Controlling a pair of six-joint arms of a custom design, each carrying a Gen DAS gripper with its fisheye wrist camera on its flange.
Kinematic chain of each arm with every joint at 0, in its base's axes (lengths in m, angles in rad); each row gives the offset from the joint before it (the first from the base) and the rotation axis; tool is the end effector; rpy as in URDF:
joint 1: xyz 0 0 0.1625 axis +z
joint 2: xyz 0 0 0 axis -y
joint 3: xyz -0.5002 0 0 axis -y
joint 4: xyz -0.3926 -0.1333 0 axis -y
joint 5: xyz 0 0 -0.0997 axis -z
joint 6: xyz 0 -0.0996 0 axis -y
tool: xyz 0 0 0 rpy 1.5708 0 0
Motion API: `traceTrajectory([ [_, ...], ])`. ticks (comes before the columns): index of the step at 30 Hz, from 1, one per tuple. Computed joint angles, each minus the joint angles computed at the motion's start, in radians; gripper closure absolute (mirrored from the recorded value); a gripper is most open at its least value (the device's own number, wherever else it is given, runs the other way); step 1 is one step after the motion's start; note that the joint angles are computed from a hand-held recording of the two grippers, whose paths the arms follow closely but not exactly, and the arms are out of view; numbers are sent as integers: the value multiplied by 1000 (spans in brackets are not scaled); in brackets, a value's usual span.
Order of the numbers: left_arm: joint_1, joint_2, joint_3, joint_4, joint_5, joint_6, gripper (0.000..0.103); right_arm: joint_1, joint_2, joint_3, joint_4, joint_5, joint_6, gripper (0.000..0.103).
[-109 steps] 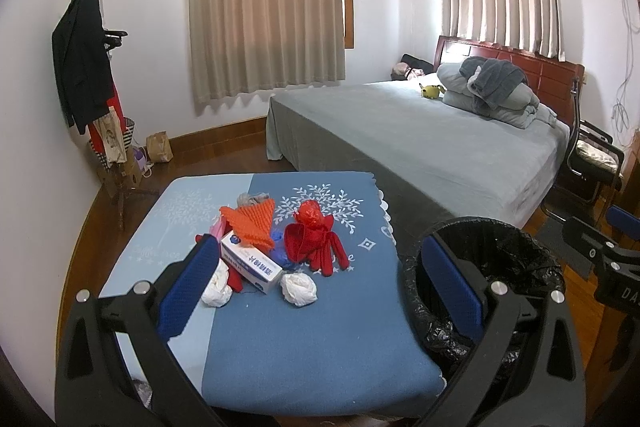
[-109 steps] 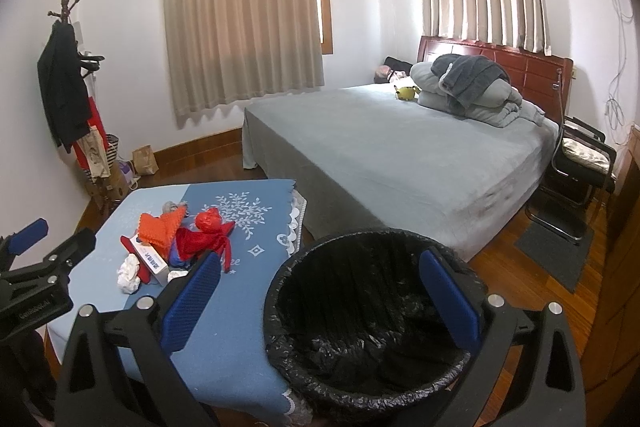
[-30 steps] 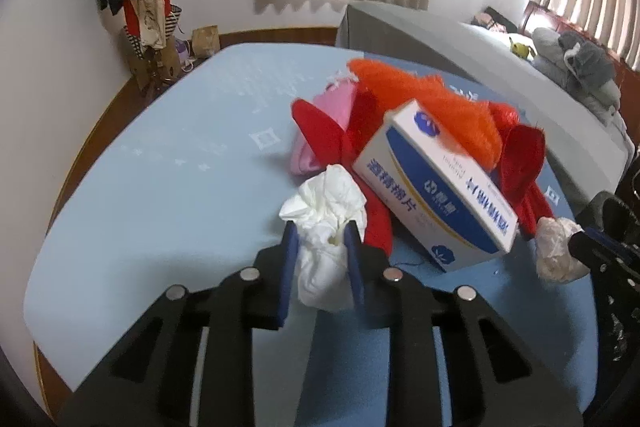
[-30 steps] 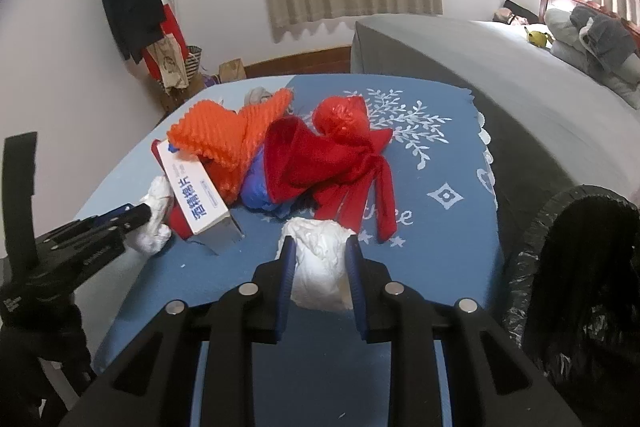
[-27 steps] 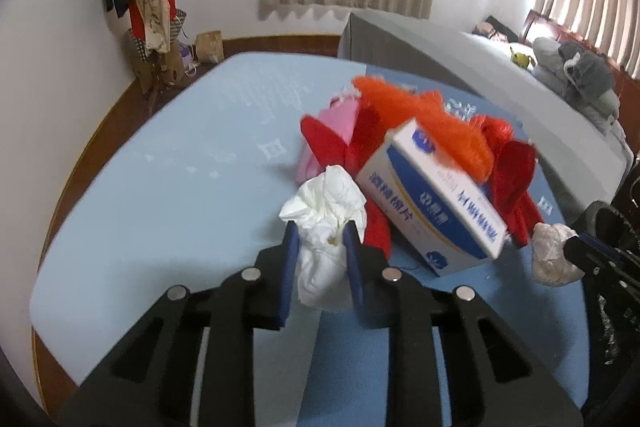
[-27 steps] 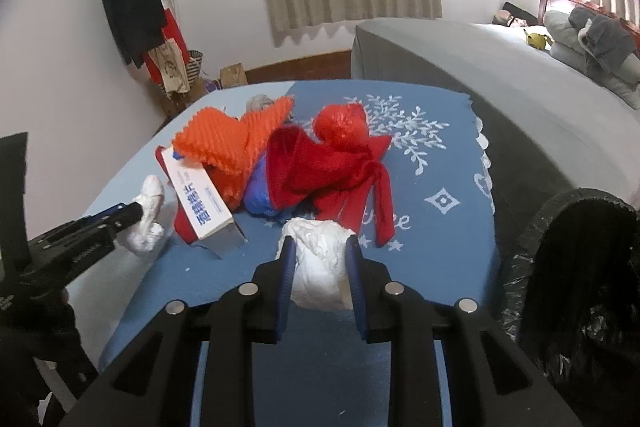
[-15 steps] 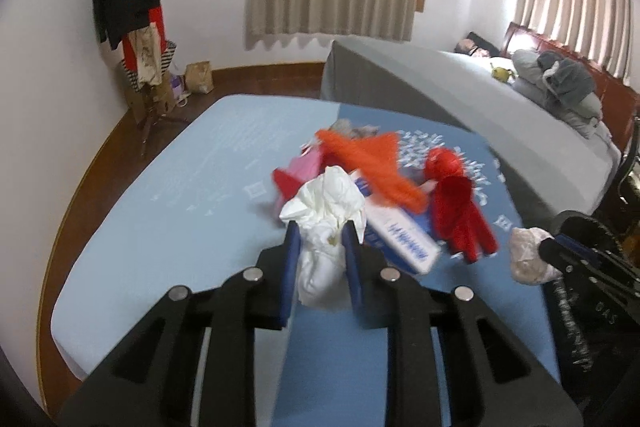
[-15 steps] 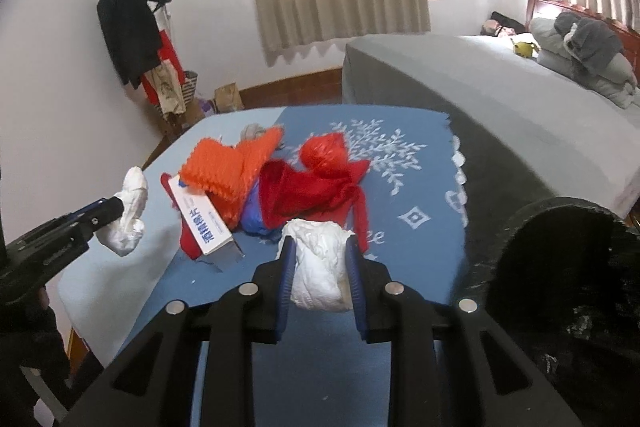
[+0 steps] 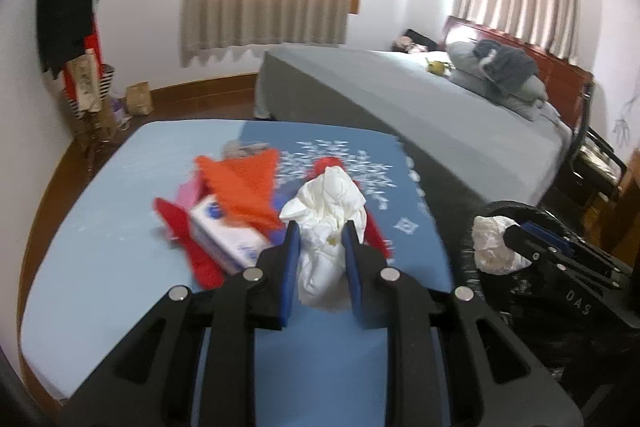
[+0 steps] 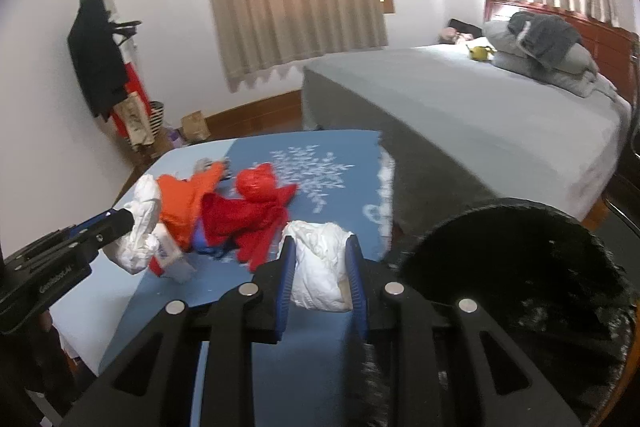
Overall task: Collect trash
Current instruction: 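Carry both tissues over the black bin and open both grippers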
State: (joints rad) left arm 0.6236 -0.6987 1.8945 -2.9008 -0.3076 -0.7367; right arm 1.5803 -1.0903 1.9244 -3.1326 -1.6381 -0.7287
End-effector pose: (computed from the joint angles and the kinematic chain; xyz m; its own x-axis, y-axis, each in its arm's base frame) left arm -0.3778 -0.5529 0.1024 -0.7481 -0.2619 -0.6097 0.4075 0.5437 -0.7337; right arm 0.1326 -0.6343 0.3074 -0.7399 -0.4709 0.4804 -0.6699 0.5805 -0.4628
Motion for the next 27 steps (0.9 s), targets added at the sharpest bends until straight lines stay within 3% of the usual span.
traceTrajectory([
  [6, 10, 83, -78, -126, -82, 168, 82, -41, -25, -14, -22, -31, 15, 77],
  [13, 23, 166, -177, -190, -178, 293, 82, -93, -56, -24, -52, -64, 30, 77],
  [27, 46, 291, -344, -204, -367, 421, 81, -159, -94, -48, -94, -112, 67, 77],
])
